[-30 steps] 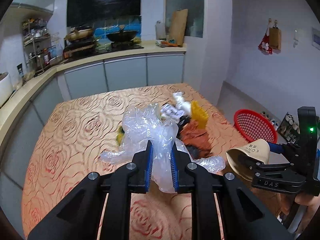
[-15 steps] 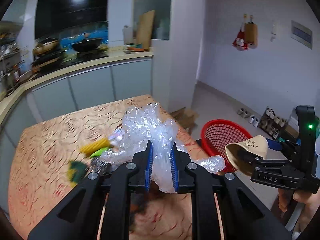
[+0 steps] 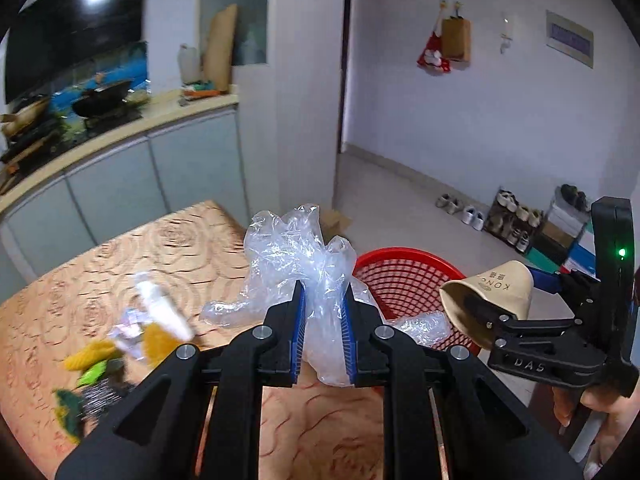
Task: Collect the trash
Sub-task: 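Carry the plastic bag and KONO cup over the red wastebasket with both tools, then open the left gripper and right gripper to drop bag and cup into the basket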
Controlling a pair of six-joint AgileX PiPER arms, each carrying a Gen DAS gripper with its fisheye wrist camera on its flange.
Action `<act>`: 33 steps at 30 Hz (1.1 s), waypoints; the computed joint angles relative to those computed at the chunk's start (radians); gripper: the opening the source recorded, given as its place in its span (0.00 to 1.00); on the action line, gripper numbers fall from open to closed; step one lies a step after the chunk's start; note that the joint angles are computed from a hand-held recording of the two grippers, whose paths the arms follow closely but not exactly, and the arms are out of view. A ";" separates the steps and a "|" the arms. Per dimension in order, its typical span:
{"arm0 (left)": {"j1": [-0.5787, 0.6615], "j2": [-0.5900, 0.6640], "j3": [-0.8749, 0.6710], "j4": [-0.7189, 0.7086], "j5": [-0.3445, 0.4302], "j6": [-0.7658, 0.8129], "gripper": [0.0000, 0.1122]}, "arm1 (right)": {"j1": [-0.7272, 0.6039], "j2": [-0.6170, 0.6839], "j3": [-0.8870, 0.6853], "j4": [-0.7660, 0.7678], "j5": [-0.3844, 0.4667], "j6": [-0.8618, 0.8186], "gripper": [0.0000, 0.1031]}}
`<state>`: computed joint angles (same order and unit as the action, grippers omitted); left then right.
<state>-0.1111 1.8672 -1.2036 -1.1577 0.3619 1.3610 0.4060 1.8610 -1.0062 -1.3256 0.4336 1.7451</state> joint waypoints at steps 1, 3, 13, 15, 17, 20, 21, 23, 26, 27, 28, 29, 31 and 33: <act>-0.010 0.021 -0.021 0.024 0.002 -0.025 0.14 | -0.013 0.011 -0.003 0.000 -0.005 -0.006 0.82; -0.034 0.071 -0.068 0.069 0.008 -0.068 0.14 | -0.037 0.032 -0.016 0.012 -0.012 -0.032 0.82; -0.113 0.276 -0.289 0.357 0.053 -0.360 0.14 | -0.105 0.082 -0.027 0.010 -0.038 -0.071 0.82; -0.128 0.303 -0.321 0.409 0.055 -0.414 0.14 | -0.113 0.099 -0.041 0.022 -0.043 -0.093 0.82; -0.134 0.330 -0.352 0.459 0.063 -0.467 0.15 | -0.117 0.113 -0.057 0.044 -0.046 -0.126 0.82; -0.132 0.357 -0.388 0.488 0.085 -0.504 0.19 | -0.113 0.136 -0.079 0.065 -0.040 -0.163 0.82; -0.131 0.364 -0.398 0.492 0.094 -0.509 0.21 | -0.112 0.144 -0.085 0.063 -0.038 -0.169 0.82; -0.132 0.373 -0.413 0.502 0.103 -0.520 0.24 | -0.116 0.156 -0.094 0.067 -0.043 -0.188 0.82; -0.136 0.377 -0.422 0.516 0.110 -0.537 0.34 | -0.120 0.168 -0.110 0.092 -0.045 -0.226 0.82; -0.134 0.379 -0.428 0.519 0.115 -0.542 0.37 | -0.121 0.168 -0.109 0.093 -0.049 -0.227 0.82; -0.132 0.380 -0.431 0.517 0.121 -0.542 0.39 | -0.123 0.167 -0.110 0.100 -0.053 -0.235 0.82; -0.129 0.382 -0.439 0.514 0.131 -0.541 0.42 | -0.124 0.166 -0.108 0.102 -0.061 -0.236 0.82; -0.123 0.381 -0.447 0.511 0.141 -0.543 0.44 | -0.127 0.160 -0.105 0.104 -0.071 -0.237 0.82; -0.122 0.373 -0.441 0.502 0.139 -0.536 0.45 | -0.131 0.147 -0.094 0.092 -0.091 -0.220 0.83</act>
